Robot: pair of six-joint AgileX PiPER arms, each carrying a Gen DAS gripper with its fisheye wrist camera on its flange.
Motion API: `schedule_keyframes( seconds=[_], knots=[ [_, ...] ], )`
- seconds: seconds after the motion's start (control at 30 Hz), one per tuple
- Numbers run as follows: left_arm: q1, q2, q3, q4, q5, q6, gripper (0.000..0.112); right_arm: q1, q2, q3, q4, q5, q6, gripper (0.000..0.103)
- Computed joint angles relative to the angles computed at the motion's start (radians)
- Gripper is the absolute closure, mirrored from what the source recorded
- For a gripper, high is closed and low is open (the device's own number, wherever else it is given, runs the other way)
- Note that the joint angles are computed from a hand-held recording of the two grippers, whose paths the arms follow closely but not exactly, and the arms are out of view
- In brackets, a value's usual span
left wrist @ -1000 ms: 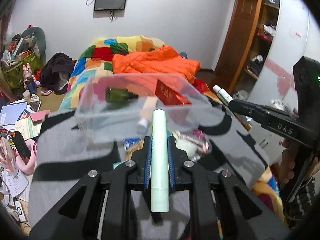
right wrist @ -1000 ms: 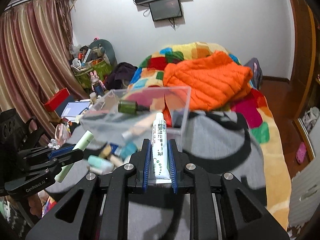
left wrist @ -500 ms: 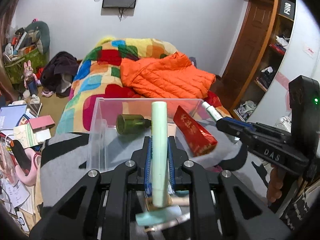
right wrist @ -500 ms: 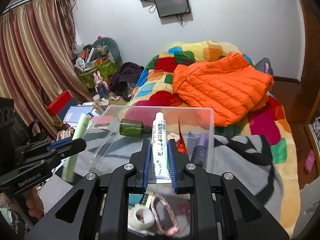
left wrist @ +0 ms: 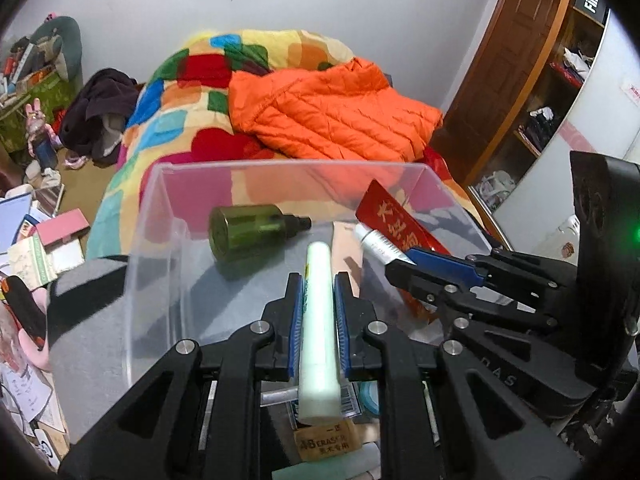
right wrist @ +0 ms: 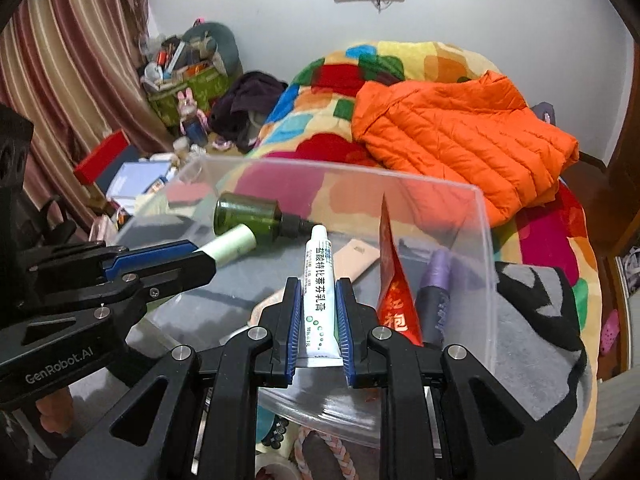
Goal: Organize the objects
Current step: 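Carry both tubes over the clear box and release them inside with both grippers, then move the left gripper to the white pen and grasp it while the right gripper reaches toward the rope toy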
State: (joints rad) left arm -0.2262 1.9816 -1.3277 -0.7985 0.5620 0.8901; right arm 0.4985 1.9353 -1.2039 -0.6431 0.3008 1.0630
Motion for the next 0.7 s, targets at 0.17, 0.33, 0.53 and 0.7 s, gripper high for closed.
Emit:
schedule_keyframes(
  seconds=[0.17,0.33,0.53,0.7],
  knots=[
    [0.008,-0.038,0.038,-0.049,-0.003,0.053,0.097,0.009,-0.027,0.011,0.027,0.013,-0.037,0.087],
    [0.026,-0.126,0.114,-0.119,-0.004,0.141,0.097,0.026,-0.109,0.069,-0.018,0.001,0.013,0.087],
    [0.042,-0.244,0.247,-0.191,-0.034,0.258,0.076,0.080,-0.231,0.189,-0.201,0.001,0.207,0.078],
    [0.051,-0.315,0.375,-0.239,-0.074,0.356,0.063,0.121,-0.313,0.315,-0.356,0.013,0.396,0.071]
  ],
)
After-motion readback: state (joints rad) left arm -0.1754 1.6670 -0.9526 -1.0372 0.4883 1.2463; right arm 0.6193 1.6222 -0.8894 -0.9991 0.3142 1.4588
